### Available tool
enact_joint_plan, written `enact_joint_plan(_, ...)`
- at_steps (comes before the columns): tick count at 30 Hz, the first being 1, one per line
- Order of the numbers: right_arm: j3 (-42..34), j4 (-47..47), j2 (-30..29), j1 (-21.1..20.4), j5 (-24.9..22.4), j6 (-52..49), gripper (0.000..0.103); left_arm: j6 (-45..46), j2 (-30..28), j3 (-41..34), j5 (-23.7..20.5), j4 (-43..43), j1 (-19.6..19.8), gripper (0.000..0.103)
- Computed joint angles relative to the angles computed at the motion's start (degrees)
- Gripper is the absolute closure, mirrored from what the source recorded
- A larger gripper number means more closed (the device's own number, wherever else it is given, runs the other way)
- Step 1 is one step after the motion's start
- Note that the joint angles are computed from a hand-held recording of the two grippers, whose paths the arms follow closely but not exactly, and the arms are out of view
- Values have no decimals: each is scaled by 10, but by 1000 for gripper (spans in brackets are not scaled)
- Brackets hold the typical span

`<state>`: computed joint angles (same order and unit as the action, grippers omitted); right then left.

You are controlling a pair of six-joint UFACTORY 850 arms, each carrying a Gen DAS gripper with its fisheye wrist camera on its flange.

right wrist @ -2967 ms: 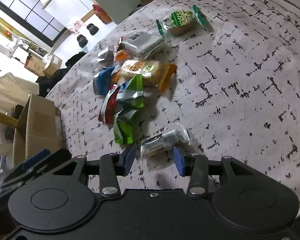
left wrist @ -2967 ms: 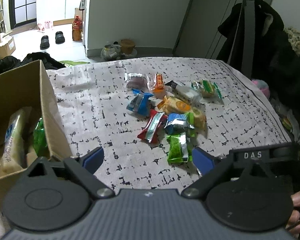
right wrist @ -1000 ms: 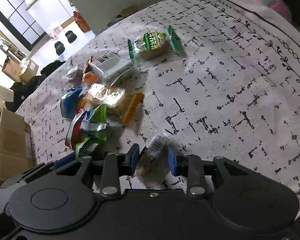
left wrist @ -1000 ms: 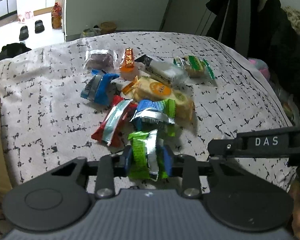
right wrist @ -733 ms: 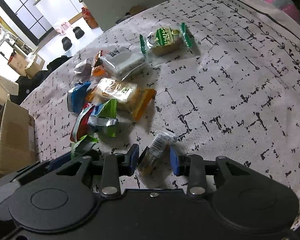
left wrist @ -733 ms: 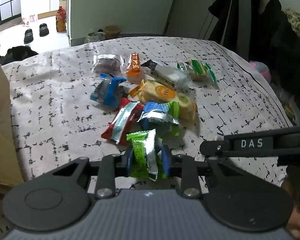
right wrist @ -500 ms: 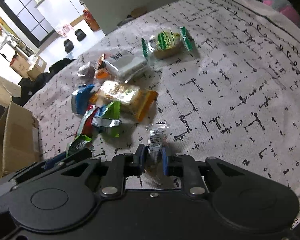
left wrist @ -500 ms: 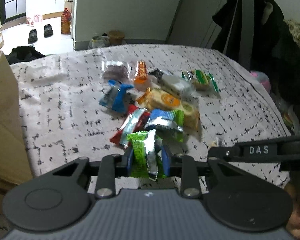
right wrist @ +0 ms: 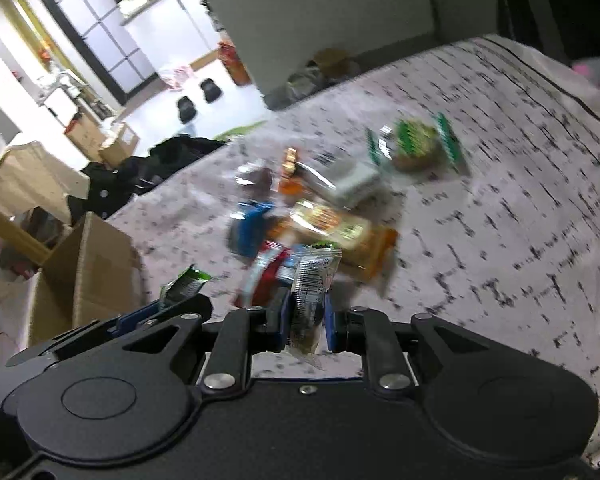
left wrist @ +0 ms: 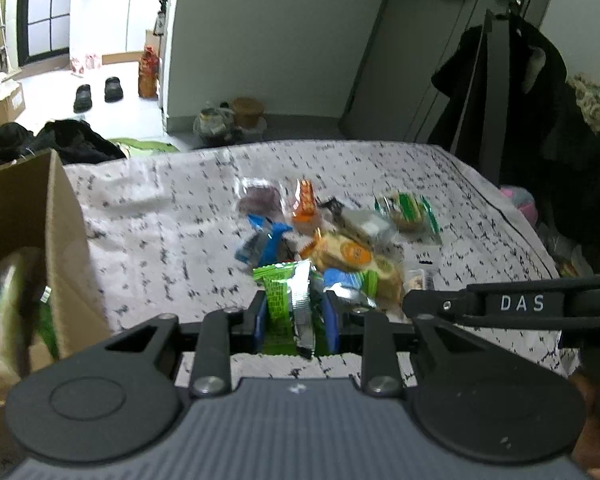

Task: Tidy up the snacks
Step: 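Carry both snacks into the cardboard box and open both tools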

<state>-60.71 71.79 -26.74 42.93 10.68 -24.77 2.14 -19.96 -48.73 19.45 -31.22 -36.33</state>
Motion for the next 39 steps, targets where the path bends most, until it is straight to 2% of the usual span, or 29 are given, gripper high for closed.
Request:
enact_joint_plan(14,-43,-111,-12,27,10,76,85,48,79,55,33,-76,26,75)
enact_joint_plan(22,-80,-217,-35,40,-3,169,85,76,122,89,48,-124,48,75)
enact_joint_plan(29,-120,-234,-61,53,-16,174,85,98,152,120,58,-160,67,75)
enact_joint_plan(39,-167,-210,-86,67,-32,130,85,104,183,157,60,-187,102,75)
